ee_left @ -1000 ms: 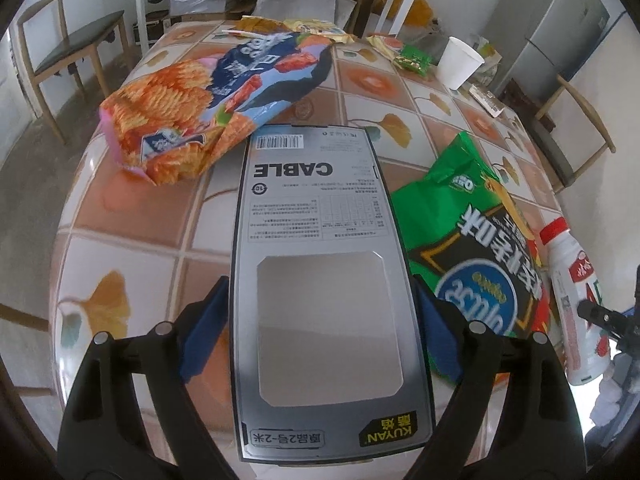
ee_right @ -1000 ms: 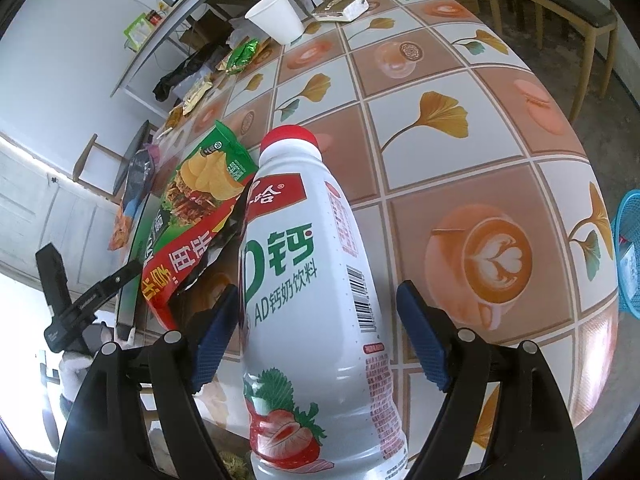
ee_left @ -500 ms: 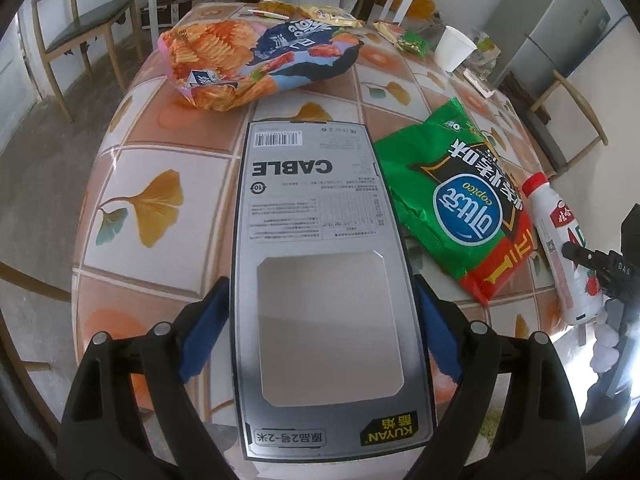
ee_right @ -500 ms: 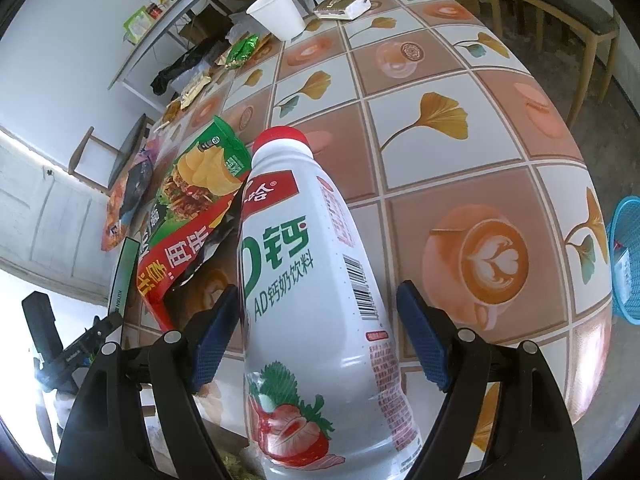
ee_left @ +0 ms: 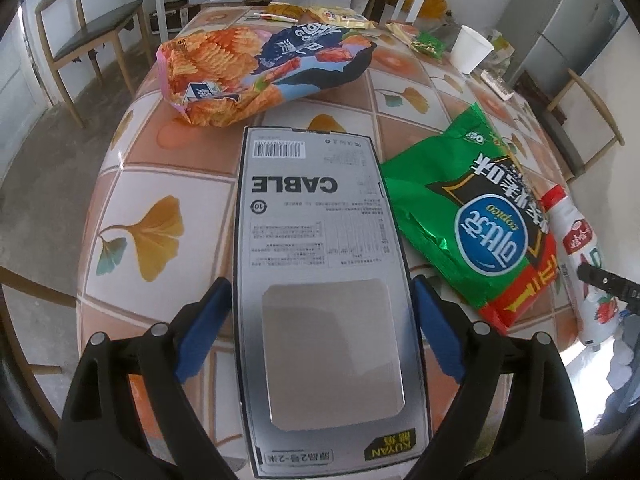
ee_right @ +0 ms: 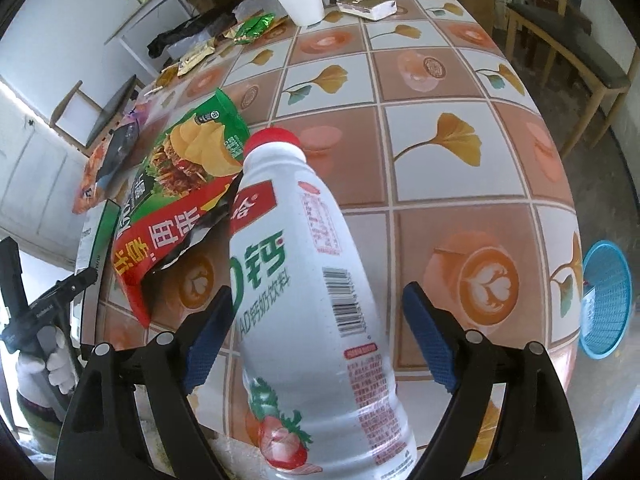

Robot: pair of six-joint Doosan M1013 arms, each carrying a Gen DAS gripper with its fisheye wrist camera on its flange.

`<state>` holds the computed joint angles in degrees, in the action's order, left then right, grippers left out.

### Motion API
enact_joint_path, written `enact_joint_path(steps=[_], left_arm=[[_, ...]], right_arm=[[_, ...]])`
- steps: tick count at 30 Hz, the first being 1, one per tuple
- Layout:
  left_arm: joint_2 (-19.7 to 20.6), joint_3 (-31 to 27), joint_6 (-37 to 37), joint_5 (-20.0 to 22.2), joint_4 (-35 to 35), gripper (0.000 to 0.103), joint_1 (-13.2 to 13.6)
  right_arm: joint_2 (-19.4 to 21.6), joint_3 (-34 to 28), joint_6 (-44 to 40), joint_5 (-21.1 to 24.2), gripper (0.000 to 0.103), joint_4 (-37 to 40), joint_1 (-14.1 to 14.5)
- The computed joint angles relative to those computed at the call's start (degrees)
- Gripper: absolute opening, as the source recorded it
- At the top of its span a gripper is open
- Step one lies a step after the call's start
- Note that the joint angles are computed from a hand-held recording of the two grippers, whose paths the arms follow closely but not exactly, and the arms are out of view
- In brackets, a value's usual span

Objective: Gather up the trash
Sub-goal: 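Grip the grey CABLE box with the left tool while the right tool holds the bottle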

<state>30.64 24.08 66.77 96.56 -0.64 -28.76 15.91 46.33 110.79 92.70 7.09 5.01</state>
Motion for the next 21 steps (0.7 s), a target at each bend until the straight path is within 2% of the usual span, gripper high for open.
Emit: enact_joint_path(steps=[11, 21], left_arm=[[1.51, -2.28, 1.08, 1.23, 2.38, 0.088, -0.57], [0.63, -0.62, 0.97, -0.33, 2.25, 0.088, -0.55]], right_arm=[[2.03, -3.8, -2.87, 4.91, 0.083, -1.07, 0.25], [4.35, -7.9, -3.57, 8.88, 0.083, 4.53, -1.69]])
